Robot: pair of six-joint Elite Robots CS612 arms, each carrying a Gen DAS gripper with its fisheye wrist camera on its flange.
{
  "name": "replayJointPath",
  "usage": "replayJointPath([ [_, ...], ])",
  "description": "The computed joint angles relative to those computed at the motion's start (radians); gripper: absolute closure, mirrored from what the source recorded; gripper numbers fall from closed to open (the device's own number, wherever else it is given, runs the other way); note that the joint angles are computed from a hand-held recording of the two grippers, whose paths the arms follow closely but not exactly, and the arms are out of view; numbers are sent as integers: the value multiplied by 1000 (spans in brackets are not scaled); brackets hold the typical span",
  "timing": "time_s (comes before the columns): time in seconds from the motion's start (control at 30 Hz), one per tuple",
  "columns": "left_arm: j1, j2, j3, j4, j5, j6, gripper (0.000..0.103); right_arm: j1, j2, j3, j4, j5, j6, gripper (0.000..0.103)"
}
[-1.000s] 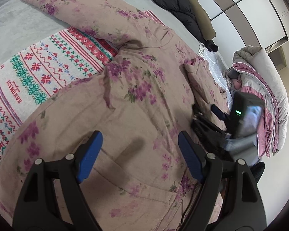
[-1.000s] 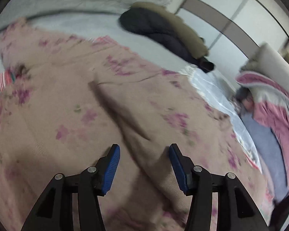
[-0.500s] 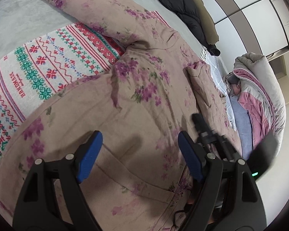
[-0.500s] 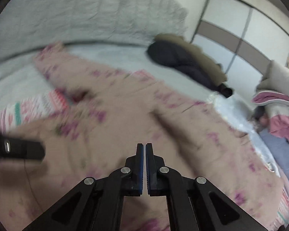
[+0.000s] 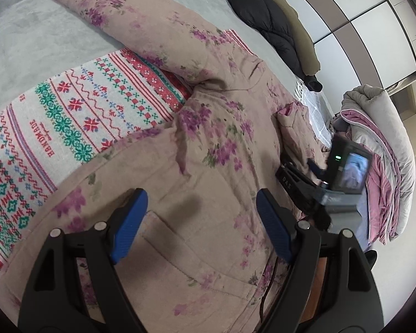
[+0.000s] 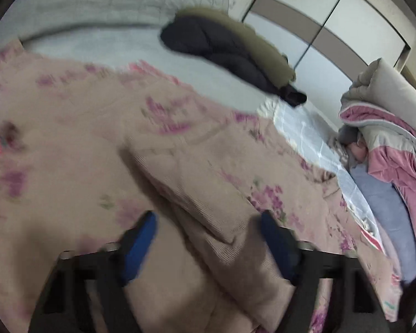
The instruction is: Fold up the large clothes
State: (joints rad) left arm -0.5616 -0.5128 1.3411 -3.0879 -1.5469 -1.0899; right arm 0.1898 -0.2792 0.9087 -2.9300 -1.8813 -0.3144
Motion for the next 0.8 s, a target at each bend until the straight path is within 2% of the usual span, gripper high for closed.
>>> replayJointPath([
  [0.03, 2, 1, 0, -1, -5, -2, 22, -3, 2, -7, 23, -1, 15, 73],
  [0.1, 6, 3, -1, 0, -17, -14, 22, -15, -17, 24, -15, 52, 41, 86],
  [0.2, 11, 3, 4, -11, -30, -40, 22, -31, -81, 156, -217, 170, 105, 89],
  [0.27, 10, 0, 11, -18, -25, -50, 22, -49, -129, 256, -350, 296, 162, 89],
  [0.33, 10, -1, 14, -22, -23, -50, 22, -47, -143, 293, -391, 319, 142, 89],
  [0.4, 10, 0, 12, -20, -26, -49, 22, -42, -138, 286, -296, 321, 85, 88],
  [0.43, 11, 0, 12, -20, -28, -49, 22, -38, -125, 263, -194, 311, 57, 83],
  [0.47, 12, 1, 12, -22, -29, -50, 22, -32, -102, 239, -133, 272, 35, 82],
  [0.53, 15, 0, 15, -27, -28, -54, 22, -20, -103, 238, -138, 227, 12, 75],
  [0.57, 17, -1, 18, -33, -26, -60, 22, -21, -123, 253, -127, 242, 51, 70],
  [0.63, 19, -2, 22, -44, -22, -63, 22, -41, -180, 315, -144, 362, 150, 53],
  [0.67, 20, -3, 23, -45, -18, -62, 22, -50, -209, 359, -192, 415, 186, 49],
  [0.7, 20, -4, 25, -46, -16, -61, 22, -60, -240, 410, -251, 461, 223, 39],
  [0.73, 21, -6, 28, -49, -14, -61, 22, -71, -272, 462, -298, 492, 264, 28],
  [0.8, 22, -8, 35, -58, -8, -65, 22, -90, -334, 558, -333, 525, 371, 22],
])
